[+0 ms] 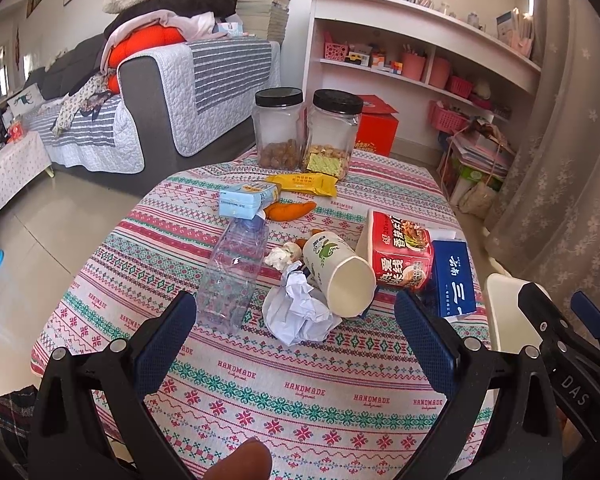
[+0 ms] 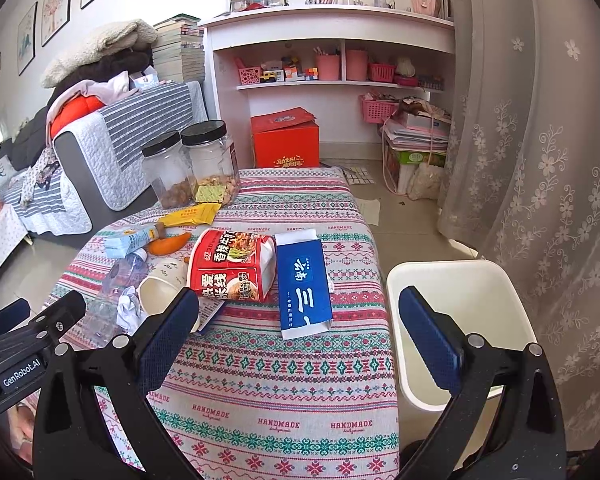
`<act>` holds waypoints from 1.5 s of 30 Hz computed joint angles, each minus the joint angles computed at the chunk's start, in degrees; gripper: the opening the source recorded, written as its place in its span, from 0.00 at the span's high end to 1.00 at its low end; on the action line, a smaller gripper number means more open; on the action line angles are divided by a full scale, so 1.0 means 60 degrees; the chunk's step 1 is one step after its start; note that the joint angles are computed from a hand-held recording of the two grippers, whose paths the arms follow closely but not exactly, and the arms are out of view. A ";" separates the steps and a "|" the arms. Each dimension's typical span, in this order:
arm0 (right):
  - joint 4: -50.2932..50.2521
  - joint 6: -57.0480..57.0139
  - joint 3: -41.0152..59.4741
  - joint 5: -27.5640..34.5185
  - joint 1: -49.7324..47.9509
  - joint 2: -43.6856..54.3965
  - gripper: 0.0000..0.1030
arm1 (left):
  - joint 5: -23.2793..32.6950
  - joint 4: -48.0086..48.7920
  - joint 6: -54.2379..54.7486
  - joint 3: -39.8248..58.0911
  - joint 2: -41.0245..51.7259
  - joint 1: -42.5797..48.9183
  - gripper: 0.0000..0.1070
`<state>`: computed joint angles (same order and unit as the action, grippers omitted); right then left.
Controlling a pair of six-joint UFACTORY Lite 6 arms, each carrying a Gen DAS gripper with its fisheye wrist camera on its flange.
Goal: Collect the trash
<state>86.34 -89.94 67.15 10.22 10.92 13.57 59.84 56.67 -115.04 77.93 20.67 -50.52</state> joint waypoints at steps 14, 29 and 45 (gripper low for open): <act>-0.0327 0.0332 -0.0043 0.0000 0.0030 -0.0024 0.07 | -0.0050 -0.0135 0.0043 -0.0055 -0.0036 0.0067 0.10; -0.2158 0.2181 0.0361 0.0142 0.0003 0.0323 0.07 | -0.0155 -0.0313 0.0181 0.0022 0.0045 0.0186 0.10; -0.8274 0.8667 0.4518 0.3402 -0.0371 0.1672 0.07 | -0.0622 -0.0322 0.0096 -0.1766 -0.3206 0.2393 0.10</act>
